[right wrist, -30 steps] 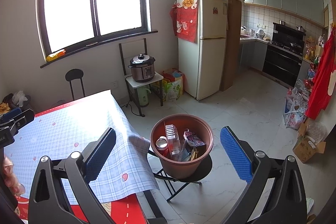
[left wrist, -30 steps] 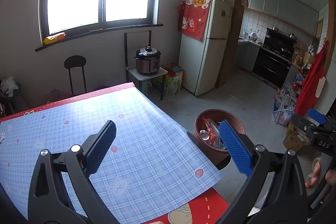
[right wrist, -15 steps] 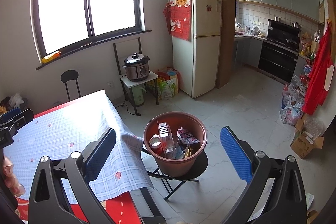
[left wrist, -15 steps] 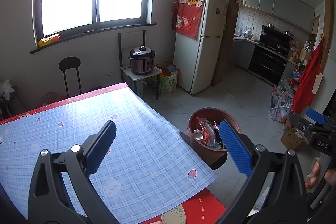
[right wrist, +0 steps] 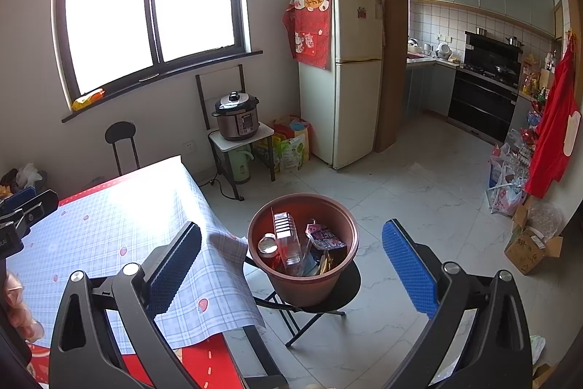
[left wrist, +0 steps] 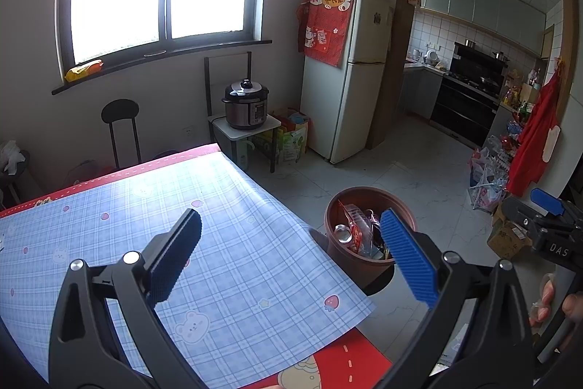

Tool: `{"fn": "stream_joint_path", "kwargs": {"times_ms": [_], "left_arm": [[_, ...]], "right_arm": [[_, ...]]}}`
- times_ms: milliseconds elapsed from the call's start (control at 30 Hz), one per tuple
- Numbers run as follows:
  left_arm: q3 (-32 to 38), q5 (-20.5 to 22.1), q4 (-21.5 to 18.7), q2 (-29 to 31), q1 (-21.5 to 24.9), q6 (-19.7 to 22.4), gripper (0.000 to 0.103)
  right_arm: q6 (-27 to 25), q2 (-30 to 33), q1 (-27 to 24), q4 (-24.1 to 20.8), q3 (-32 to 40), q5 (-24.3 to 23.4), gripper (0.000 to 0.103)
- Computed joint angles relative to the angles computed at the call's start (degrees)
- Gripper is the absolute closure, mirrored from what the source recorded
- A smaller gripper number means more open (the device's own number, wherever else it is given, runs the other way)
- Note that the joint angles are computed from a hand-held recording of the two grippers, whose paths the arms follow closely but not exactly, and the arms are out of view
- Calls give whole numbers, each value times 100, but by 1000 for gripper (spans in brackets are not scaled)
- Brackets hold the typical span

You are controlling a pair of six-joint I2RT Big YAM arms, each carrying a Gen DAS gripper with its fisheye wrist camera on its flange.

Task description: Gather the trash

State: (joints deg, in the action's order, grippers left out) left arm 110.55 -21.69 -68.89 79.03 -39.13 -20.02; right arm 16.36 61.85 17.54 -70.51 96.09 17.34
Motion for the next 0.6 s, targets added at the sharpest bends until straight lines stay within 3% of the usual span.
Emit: {"fn": "stream_joint_path", "kwargs": {"times_ms": [600], "left_arm": [[68, 183, -45, 113, 10, -78, 6]], "right_arm": [[-30, 39, -80, 50, -44, -121, 6]]}}
